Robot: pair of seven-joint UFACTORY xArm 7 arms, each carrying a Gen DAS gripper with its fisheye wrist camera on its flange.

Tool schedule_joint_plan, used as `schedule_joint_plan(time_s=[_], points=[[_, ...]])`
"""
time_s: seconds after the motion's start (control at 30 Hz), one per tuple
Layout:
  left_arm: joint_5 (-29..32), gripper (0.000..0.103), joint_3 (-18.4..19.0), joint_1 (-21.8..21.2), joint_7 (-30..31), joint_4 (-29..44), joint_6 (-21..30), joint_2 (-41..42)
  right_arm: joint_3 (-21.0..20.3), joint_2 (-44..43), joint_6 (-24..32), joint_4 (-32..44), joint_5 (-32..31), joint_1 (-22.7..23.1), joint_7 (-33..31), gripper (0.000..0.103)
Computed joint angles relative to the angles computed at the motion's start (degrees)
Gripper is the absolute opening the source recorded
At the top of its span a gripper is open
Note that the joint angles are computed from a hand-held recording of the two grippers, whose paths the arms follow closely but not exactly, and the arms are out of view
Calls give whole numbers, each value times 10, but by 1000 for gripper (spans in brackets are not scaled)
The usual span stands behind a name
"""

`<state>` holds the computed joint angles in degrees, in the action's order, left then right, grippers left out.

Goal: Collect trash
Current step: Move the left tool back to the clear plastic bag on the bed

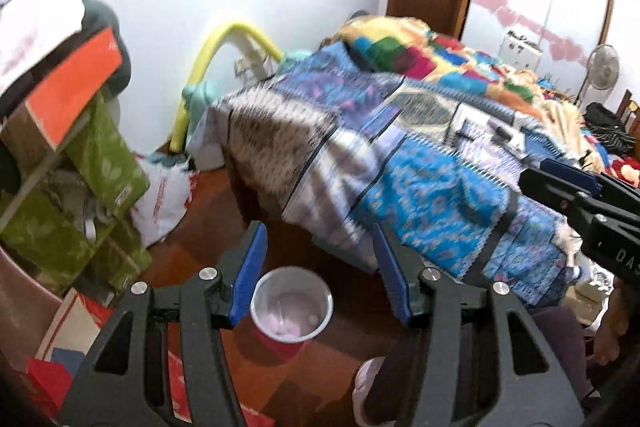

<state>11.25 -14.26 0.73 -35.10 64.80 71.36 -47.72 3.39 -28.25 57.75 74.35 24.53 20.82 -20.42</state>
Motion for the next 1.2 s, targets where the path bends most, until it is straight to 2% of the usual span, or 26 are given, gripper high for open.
schedule_joint_plan(time_s=[0.2, 0.3, 0.53, 0.73, 0.93, 1.2], points=[[3, 54, -31, -4, -6, 75, -33, 58, -35, -32, -47, -4, -10, -29, -8, 42], [9, 59, -47, -10, -9, 111, -45, 98, -54, -35, -56, 2, -17, -44, -12, 44], [26, 60, -73, -49, -29, 192, -84, 227, -90, -28, -72, 12, -37, -85, -24, 46], [67, 60, -86, -96, -23, 285, -89, 361, -115, 7, -70, 31, -49, -125, -27, 47], [90, 60, -75, -151, -10, 384, -85, 491, -132, 58, -52, 58, -39, -160, -29, 47], [64, 60, -31, -211, 44, 490, -96, 637, -131, 143, -25, 103, -7, -203, -35, 47]])
